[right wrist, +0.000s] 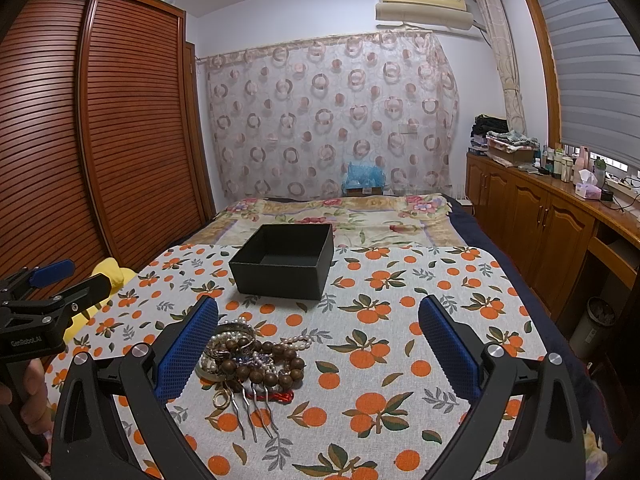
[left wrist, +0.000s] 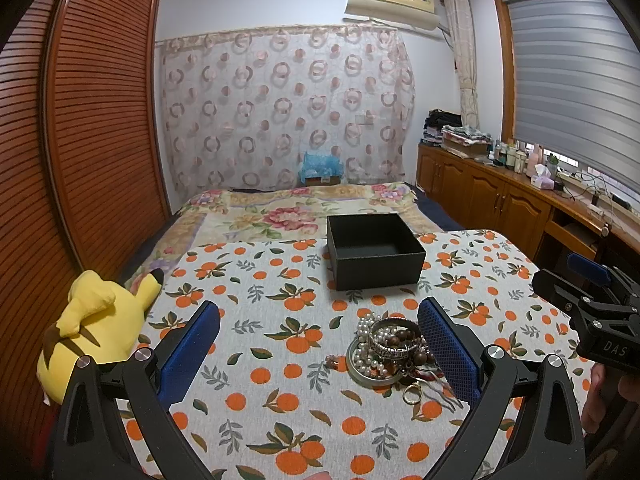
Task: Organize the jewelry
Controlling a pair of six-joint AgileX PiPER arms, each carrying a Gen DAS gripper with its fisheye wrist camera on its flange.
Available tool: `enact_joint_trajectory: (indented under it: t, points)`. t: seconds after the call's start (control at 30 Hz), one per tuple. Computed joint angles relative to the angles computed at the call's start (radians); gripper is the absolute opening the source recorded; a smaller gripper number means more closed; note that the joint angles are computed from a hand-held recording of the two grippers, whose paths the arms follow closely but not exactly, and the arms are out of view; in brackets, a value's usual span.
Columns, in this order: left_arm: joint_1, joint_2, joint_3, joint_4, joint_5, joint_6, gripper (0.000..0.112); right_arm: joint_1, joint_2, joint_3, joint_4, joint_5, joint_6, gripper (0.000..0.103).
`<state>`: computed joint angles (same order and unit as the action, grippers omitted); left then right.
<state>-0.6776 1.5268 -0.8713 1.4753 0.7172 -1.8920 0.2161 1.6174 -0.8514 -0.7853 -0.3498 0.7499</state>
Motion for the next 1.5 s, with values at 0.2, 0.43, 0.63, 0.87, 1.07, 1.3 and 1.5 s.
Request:
enact_joint_trajectory:
  t: [0.2, 0.43, 0.63, 0.87, 1.07, 1.3, 1.5]
  points:
    - [0.000, 0.000, 0.000, -0.002, 0.000, 0.002, 0.095, 0.000, 0.001, 0.000, 0.000, -0.001, 0.000, 0.101]
    - [0.000, 0.001, -0.001, -0.003, 0.000, 0.003, 0.095, 0.000, 0.001, 0.000, 0.001, -0.001, 0.000, 0.101]
    - [-0.016, 0.008, 0.002, 0.000, 0.011, -0.014, 0.095, -0.004, 0.001, -0.003, -0.020, 0.000, 0.018, 0.101]
    - [-0.019, 0.017, 0.007, 0.010, 0.010, -0.033, 0.095, 0.008, 0.006, -0.002, -0.002, 0.007, 0.007, 0.101]
    - [0.029, 0.057, 0.017, 0.037, -0.057, -0.070, 0.095, -0.019, 0.046, -0.025, -0.105, -0.016, 0.088, 0.101]
    - [0.101, 0.061, 0.009, -0.001, -0.170, -0.010, 0.095, -0.040, 0.091, -0.043, -0.232, -0.056, 0.187, 0.101]
    - [0.163, 0.118, -0.049, -0.082, -0.276, 0.130, 0.095, -0.045, 0.145, -0.086, -0.349, -0.070, 0.279, 0.097]
